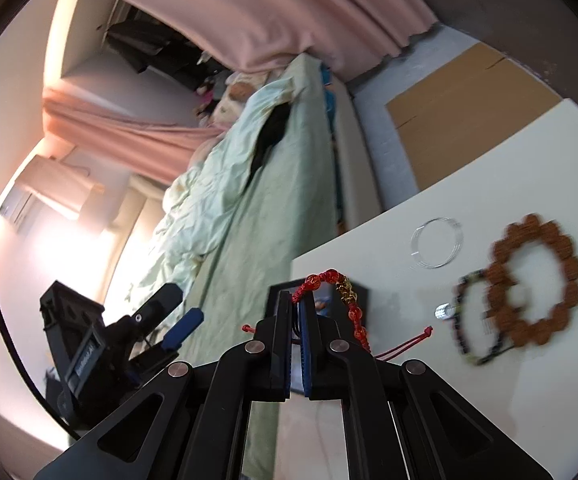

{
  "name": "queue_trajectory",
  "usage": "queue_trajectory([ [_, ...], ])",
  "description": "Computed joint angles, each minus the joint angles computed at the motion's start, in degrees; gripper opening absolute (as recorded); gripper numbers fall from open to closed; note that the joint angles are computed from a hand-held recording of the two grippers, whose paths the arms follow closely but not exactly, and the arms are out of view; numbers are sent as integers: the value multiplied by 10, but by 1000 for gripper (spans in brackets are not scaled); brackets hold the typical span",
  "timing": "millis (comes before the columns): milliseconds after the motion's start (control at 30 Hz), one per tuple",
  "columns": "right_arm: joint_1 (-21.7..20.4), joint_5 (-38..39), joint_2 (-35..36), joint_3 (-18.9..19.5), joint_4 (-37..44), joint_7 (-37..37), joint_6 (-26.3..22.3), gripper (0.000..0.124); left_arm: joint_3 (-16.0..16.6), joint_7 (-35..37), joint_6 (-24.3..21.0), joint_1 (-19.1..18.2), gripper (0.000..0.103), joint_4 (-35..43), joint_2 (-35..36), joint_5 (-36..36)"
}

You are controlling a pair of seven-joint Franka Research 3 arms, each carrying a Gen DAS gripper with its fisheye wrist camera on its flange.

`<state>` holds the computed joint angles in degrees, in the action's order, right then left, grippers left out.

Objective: Organize jewelry
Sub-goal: 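Drop the blue bracelet into the black box with left while right carries the red cord there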

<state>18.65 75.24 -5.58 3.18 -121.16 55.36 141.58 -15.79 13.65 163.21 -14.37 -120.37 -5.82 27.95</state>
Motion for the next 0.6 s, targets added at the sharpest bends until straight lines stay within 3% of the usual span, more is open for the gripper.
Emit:
queue_trajectory([
  [333, 34, 48, 12, 23, 2, -34, 28, 5, -1, -3, -21, 11, 84, -56, -56, -14],
  [433, 46, 35, 24, 37, 7, -35, 65, 6, -7, -9, -26, 17, 84, -70, -76, -7],
  [467, 49, -11, 33, 41, 12, 0, 67, 12, -9, -12, -26, 19, 83, -74, -83, -6],
  [500, 48, -49, 41, 41, 16, 34, 60, 36, -10, -14, -25, 21, 83, -79, -89, -5],
  [533, 48, -74, 46, 41, 16, 61, 56, 47, -12, -15, -24, 21, 83, -83, -95, -5],
  [600, 49, -83, 40, 43, 5, 79, 69, 52, -14, -14, -25, 21, 83, -87, -100, -9],
])
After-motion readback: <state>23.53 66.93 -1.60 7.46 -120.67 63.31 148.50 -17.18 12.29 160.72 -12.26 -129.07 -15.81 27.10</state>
